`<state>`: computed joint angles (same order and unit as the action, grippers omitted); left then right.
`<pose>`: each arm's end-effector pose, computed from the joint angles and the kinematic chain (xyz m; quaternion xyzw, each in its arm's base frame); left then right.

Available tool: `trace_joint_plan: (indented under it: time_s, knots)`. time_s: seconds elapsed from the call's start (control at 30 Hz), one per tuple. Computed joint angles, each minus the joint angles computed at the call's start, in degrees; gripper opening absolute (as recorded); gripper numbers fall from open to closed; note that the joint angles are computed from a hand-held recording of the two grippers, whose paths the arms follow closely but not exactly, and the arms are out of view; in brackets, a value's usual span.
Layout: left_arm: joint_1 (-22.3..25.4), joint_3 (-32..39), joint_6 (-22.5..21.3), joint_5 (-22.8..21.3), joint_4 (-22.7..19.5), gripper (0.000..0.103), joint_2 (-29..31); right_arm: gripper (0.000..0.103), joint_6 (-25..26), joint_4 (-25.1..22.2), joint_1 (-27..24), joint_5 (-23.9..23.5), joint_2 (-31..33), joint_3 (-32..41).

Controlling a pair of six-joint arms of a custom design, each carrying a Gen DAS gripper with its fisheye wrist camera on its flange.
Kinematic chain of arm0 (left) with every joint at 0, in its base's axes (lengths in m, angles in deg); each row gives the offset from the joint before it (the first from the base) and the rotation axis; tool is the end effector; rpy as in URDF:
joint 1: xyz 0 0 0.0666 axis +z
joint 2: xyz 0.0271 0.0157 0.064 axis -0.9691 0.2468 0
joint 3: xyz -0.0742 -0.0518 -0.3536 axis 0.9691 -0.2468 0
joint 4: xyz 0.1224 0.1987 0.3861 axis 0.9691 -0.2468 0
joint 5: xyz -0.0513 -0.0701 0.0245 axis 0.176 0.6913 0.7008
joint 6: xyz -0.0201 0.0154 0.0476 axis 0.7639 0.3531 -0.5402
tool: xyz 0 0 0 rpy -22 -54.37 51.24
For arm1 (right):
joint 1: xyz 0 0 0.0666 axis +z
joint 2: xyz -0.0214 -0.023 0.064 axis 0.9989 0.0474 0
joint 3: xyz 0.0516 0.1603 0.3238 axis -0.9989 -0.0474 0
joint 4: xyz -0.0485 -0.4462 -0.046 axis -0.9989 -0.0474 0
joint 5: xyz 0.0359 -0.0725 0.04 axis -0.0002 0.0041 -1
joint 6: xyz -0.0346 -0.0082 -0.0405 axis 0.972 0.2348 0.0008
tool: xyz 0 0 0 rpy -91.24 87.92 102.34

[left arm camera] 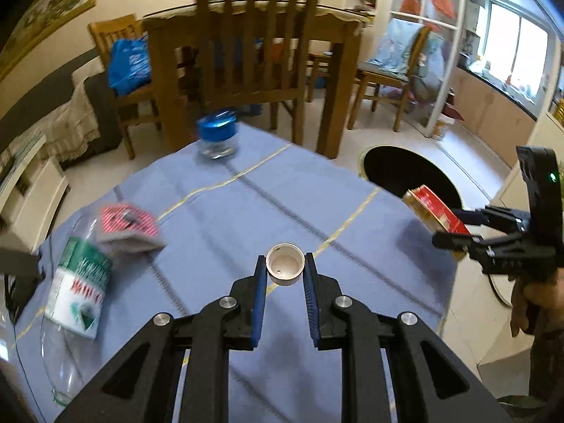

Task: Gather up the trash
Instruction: 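Drop the red pack into the bin with the right gripper while the left drops the cap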

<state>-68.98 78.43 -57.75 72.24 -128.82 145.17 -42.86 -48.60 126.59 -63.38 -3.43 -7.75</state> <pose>0.3689 0.0244 0.3164 0.3253 0.8760 -0.1480 0.3238 0.2762 0.2130 0.2784 0.0573 0.9391 0.1025 0.3231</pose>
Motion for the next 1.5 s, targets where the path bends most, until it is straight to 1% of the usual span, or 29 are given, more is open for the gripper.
trace_joint_plan:
  time_s: [0.13, 0.3, 0.4, 0.47, 0.5, 0.53, 0.57, 0.6, 0.67, 0.7, 0.77, 0.83, 0.9, 1.03, 1.17, 1.2, 1.23, 1.27, 1.3, 1.33, 1.43, 1.5]
  knots:
    - [-4.7, -0.5, 1.1, -2.1, 0.6, 0.019, -1.1, 0.066, 0.2, -2.3, -3.4, 0.8, -5.5, -2.9]
    - [-11.5, -0.9, 1.8, -6.2, 1.9, 0.019, -1.4, 0.066, 1.0, -3.9, -9.3, 0.5, -10.9, -5.5]
    - [-15.1, -0.7, 2.6, -7.9, 2.6, 0.019, -1.1, 0.066, 2.8, -3.9, -13.2, 0.8, -12.2, -5.3]
    - [-17.3, -0.7, 3.5, -8.5, 3.3, 0.019, -1.1, 0.067, 4.9, -3.6, -15.6, 0.4, -11.4, -4.4]
    - [-18.1, -0.6, 3.8, -8.6, 3.4, 0.019, -1.0, 0.068, 6.1, -3.8, -17.2, 0.0, -10.0, -3.6]
    - [-19.1, -0.3, 4.2, -8.8, 3.7, 0.019, -0.7, 0.080, 7.1, -3.8, -18.5, -0.6, -8.6, -3.1]
    - [-19.5, -0.2, 4.2, -8.8, 3.8, 0.019, -0.5, 0.097, 7.5, -3.7, -19.6, -1.1, -7.6, -2.8]
    - [-20.1, -0.2, 4.3, -9.0, 4.0, 0.019, -0.5, 0.098, 7.2, -3.9, -20.7, -0.9, -6.9, -2.6]
    - [-21.5, -0.3, 4.4, -9.8, 4.7, 0.019, -0.5, 0.098, 7.3, -2.5, -22.0, -1.8, -8.3, -3.7]
    - [-22.1, -0.1, 4.5, -10.2, 4.9, 0.019, -0.3, 0.098, 7.5, -2.1, -22.5, -2.2, -9.3, -4.4]
    - [-23.6, 0.2, 4.6, -11.1, 5.6, 0.019, 0.1, 0.098, 7.4, -1.4, -22.9, -1.4, -11.5, -5.9]
    - [-25.0, 0.3, 4.5, -12.2, 6.1, 0.019, 0.5, 0.098, 6.2, -1.5, -22.9, -0.6, -13.5, -7.2]
    - [-27.2, 0.6, 4.7, -14.1, 7.2, 0.019, 1.1, 0.098, 4.5, -1.9, -23.5, -0.2, -17.1, -9.2]
    - [-31.5, 1.9, 5.0, -18.0, 9.2, 0.019, 3.3, 0.098, 1.3, -4.7, -26.7, -0.2, -26.2, -13.2]
    - [-35.8, 4.0, 5.9, -22.9, 11.9, 0.020, 6.1, 0.098, 0.1, -7.8, -29.6, -0.5, -32.3, -15.3]
    - [-36.6, 4.6, 6.2, -24.3, 12.9, 0.026, 6.8, 0.098, -0.3, -8.3, -29.7, -0.3, -33.1, -15.6]
    - [-37.6, 5.5, 7.2, -26.4, 13.9, 0.037, 7.9, 0.098, -0.3, -8.7, -30.3, -0.7, -34.0, -16.0]
    - [-38.0, 5.9, 7.8, -27.1, 14.3, 0.058, 8.1, 0.098, -0.4, -9.1, -30.8, -1.1, -34.8, -16.4]
    - [-38.3, 6.1, 8.2, -27.7, 15.1, 0.060, 8.2, 0.098, -0.6, -9.3, -31.4, -1.6, -35.5, -16.8]
    - [-38.5, 6.4, 8.4, -28.0, 15.5, 0.060, 8.3, 0.098, -0.7, -9.3, -31.5, -1.8, -35.6, -17.0]
    - [-38.1, 6.4, 9.4, -26.4, 15.1, 0.060, 6.8, 0.098, -0.8, -9.4, -31.8, -1.8, -36.2, -17.7]
    - [-38.4, 4.1, 8.7, -28.7, 17.7, 0.060, 4.2, 0.098, -1.1, -9.4, -32.0, -2.1, -36.5, -18.0]
